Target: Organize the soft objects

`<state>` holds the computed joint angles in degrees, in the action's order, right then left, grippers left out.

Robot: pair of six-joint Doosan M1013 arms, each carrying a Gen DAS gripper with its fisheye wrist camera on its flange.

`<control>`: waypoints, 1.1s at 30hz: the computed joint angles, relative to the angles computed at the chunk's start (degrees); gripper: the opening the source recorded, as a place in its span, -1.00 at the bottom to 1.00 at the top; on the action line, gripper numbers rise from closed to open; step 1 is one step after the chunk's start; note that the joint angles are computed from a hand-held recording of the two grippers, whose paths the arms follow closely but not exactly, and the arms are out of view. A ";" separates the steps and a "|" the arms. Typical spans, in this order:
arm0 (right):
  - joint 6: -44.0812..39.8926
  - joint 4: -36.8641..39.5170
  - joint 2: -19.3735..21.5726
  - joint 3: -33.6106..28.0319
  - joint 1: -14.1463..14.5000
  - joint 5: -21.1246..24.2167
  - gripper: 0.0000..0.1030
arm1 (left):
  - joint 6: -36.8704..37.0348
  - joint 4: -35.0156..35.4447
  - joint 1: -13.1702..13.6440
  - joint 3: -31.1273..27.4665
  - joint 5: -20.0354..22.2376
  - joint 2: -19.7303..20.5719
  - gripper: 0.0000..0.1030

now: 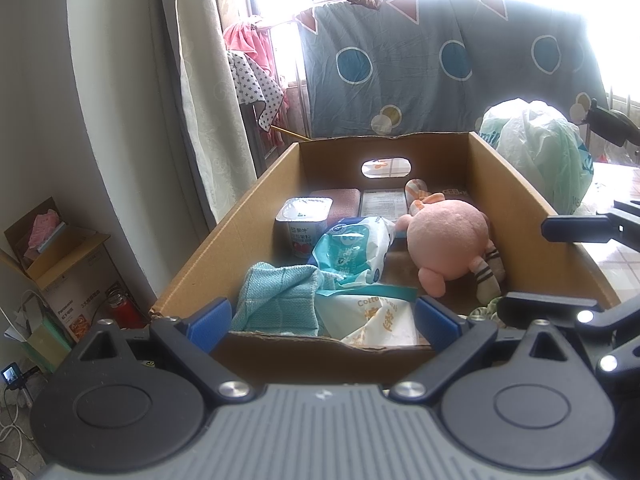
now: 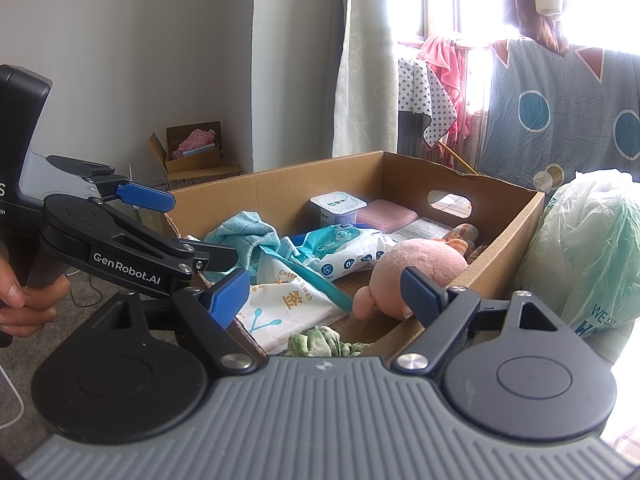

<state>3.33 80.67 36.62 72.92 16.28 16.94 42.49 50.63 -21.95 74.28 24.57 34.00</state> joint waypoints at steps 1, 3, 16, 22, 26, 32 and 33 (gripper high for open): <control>0.01 -0.01 0.01 -0.01 -0.02 0.02 0.61 | -0.19 0.13 -0.02 0.01 0.02 0.00 0.91; 0.02 0.00 0.01 -0.01 -0.02 0.01 0.61 | -0.34 0.29 -0.01 0.03 -0.03 0.00 0.92; 0.04 0.00 -0.02 0.01 -0.03 0.01 0.61 | -0.32 0.30 0.01 0.01 -0.10 0.02 0.92; 0.07 -0.03 -0.02 0.01 -0.03 0.02 0.61 | -0.71 0.64 -0.04 -0.02 0.04 0.02 0.92; 0.06 -0.02 -0.01 0.00 -0.04 0.03 0.61 | -1.07 0.94 -0.05 0.02 0.00 0.03 0.92; 0.09 -0.03 0.00 -0.02 -0.04 0.02 0.61 | -0.89 0.77 -0.03 -0.06 0.03 0.07 0.92; 0.12 -0.04 0.01 -0.02 -0.02 0.01 0.61 | -1.04 0.90 -0.05 -0.02 0.06 0.05 0.92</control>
